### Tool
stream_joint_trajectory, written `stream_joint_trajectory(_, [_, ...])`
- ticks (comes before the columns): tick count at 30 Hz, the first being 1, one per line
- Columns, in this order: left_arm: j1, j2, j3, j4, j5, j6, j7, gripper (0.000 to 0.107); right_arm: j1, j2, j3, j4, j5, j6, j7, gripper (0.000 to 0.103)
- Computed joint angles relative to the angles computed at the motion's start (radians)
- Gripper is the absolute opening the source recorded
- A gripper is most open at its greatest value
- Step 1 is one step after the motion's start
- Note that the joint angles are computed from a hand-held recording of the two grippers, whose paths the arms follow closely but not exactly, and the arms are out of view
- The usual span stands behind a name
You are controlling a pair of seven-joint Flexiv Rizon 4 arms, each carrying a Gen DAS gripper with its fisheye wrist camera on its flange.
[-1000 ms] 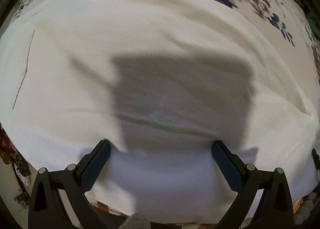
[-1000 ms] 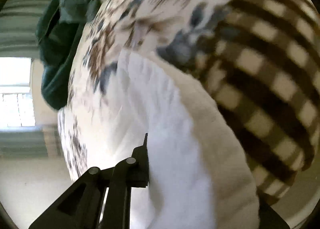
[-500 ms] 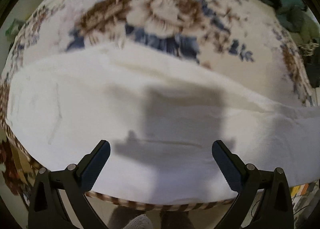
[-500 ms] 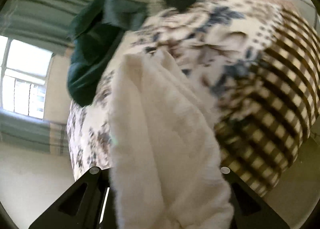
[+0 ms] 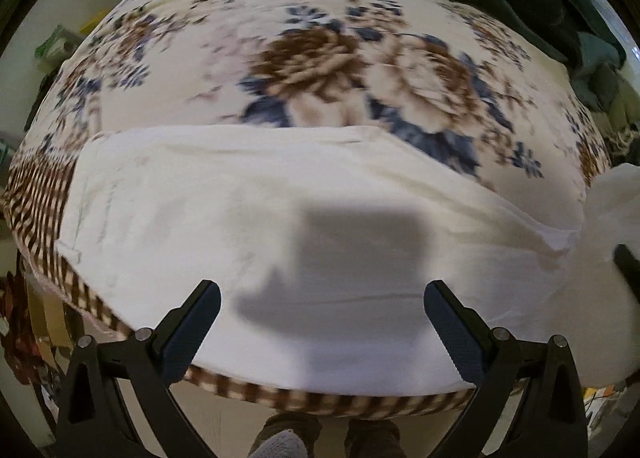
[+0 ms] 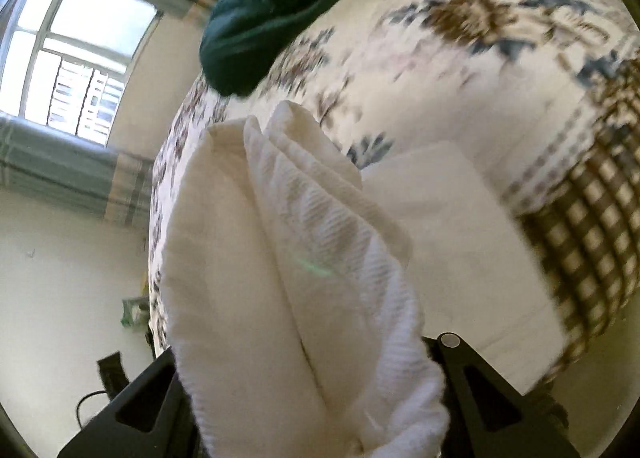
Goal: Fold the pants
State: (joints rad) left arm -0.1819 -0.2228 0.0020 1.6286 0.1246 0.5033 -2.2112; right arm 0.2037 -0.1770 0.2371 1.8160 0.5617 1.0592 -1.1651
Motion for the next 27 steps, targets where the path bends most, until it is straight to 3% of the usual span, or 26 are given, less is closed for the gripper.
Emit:
stream_joint_trajectory(6, [0.044,0.095,0.032,0.12,-0.007,-0.006,-0.003,0.103,0.113,-0.104,0.04,-0.006,-0.125,0.012,0.047,0.014])
stream_joint_trajectory(9, [0.075,0.139,0.043,0.173,-0.01,-0.023,-0.004,0.103,0.184,-0.157,0.045,-0.043,-0.277,-0.095,0.086,0.019])
stream_joint_trajectory(10, [0.085,0.153,0.045,0.187,-0.006,-0.033,-0.007,0.103,0.199,-0.168,0.045,-0.055,-0.308,-0.128,0.106,0.026])
stream_joint_trajectory(11, [0.095,0.171,0.049,0.206,-0.002,-0.04,-0.012,0.103,0.204,-0.192,0.066,-0.094,-0.308,-0.189,0.089,0.042])
stream_joint_trajectory(12, [0.105,0.191,0.054,0.224,0.004,-0.049,-0.019,0.103,0.189,-0.212,0.101,-0.137,-0.266,-0.24,0.037,0.05])
stream_joint_trajectory(13, [0.115,0.206,0.054,0.235,0.011,-0.056,-0.026,0.103,0.182,-0.219,0.127,-0.169,-0.231,-0.287,-0.005,0.066])
stream_joint_trajectory(14, [0.125,0.224,0.057,0.249,0.02,-0.066,-0.035,0.103,0.18,-0.217,0.14,-0.186,-0.204,-0.307,-0.038,0.073])
stream_joint_trajectory(16, [0.145,0.244,0.056,0.263,0.022,-0.078,-0.042,0.103,0.18,-0.189,0.138,-0.181,-0.17,-0.301,-0.064,0.073])
stream_joint_trajectory(18, [0.163,0.26,0.056,0.273,0.012,-0.08,-0.052,0.103,0.199,-0.136,0.099,-0.139,-0.221,-0.295,-0.021,0.076])
stream_joint_trajectory(20, [0.173,0.259,0.049,0.274,-0.005,-0.058,-0.058,0.103,0.211,-0.082,0.053,-0.082,-0.316,-0.298,0.04,0.097])
stream_joint_trajectory(21, [0.176,0.255,0.046,0.273,-0.019,-0.046,-0.051,0.103,0.212,-0.054,0.023,-0.043,-0.388,-0.317,0.081,0.101])
stream_joint_trajectory(23, [0.174,0.218,0.03,0.259,-0.075,0.004,-0.02,0.103,0.194,-0.032,-0.007,-0.005,-0.452,-0.355,0.119,0.102])
stream_joint_trajectory(27, [0.149,0.099,-0.006,0.181,-0.142,0.078,0.04,0.103,0.129,-0.055,-0.04,-0.003,-0.435,-0.461,0.157,0.102])
